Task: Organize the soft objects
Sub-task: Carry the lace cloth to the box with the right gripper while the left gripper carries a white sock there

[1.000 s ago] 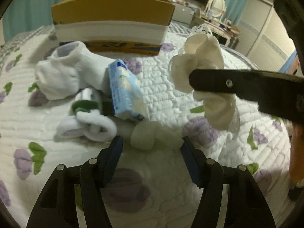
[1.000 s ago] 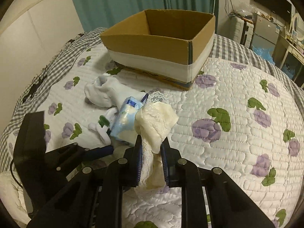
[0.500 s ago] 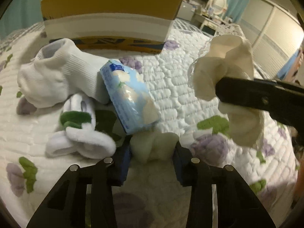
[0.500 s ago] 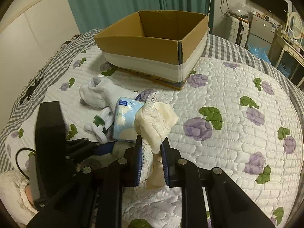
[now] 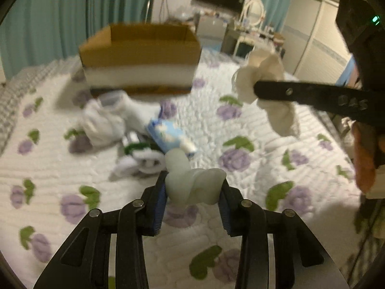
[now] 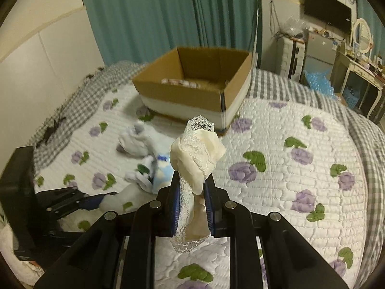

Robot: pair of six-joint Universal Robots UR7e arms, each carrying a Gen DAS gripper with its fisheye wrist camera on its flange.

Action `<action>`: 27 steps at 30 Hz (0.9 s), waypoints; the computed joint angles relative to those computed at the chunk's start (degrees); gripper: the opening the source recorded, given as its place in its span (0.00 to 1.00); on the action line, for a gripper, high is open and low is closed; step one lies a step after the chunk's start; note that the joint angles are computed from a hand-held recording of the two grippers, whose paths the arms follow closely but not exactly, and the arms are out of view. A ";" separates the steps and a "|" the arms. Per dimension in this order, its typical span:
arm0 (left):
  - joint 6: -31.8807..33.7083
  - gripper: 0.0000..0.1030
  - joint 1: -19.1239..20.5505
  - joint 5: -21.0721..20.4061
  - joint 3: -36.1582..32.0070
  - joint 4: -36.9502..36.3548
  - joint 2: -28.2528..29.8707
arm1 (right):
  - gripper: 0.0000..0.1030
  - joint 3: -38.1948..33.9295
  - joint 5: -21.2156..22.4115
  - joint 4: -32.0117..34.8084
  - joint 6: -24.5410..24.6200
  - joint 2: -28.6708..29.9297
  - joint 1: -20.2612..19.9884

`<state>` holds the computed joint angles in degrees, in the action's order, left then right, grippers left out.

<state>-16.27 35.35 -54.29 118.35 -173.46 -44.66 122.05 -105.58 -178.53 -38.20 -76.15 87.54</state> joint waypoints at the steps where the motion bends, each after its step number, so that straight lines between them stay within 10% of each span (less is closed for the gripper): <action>1: 0.47 0.36 -0.42 0.36 0.14 -0.44 -0.79 | 0.17 0.25 0.25 -0.52 0.43 -0.34 0.45; 10: 13.77 0.37 -1.80 6.26 -5.42 -5.09 -2.22 | 0.17 -1.85 0.87 -5.89 1.49 0.03 5.41; 27: 35.72 0.43 12.27 4.56 -39.05 -4.76 16.12 | 0.17 -33.09 -0.31 -0.24 3.06 24.19 6.06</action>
<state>19.45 47.61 -49.74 79.30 -178.22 -28.54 88.96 -105.89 -178.78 -35.13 -51.96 93.59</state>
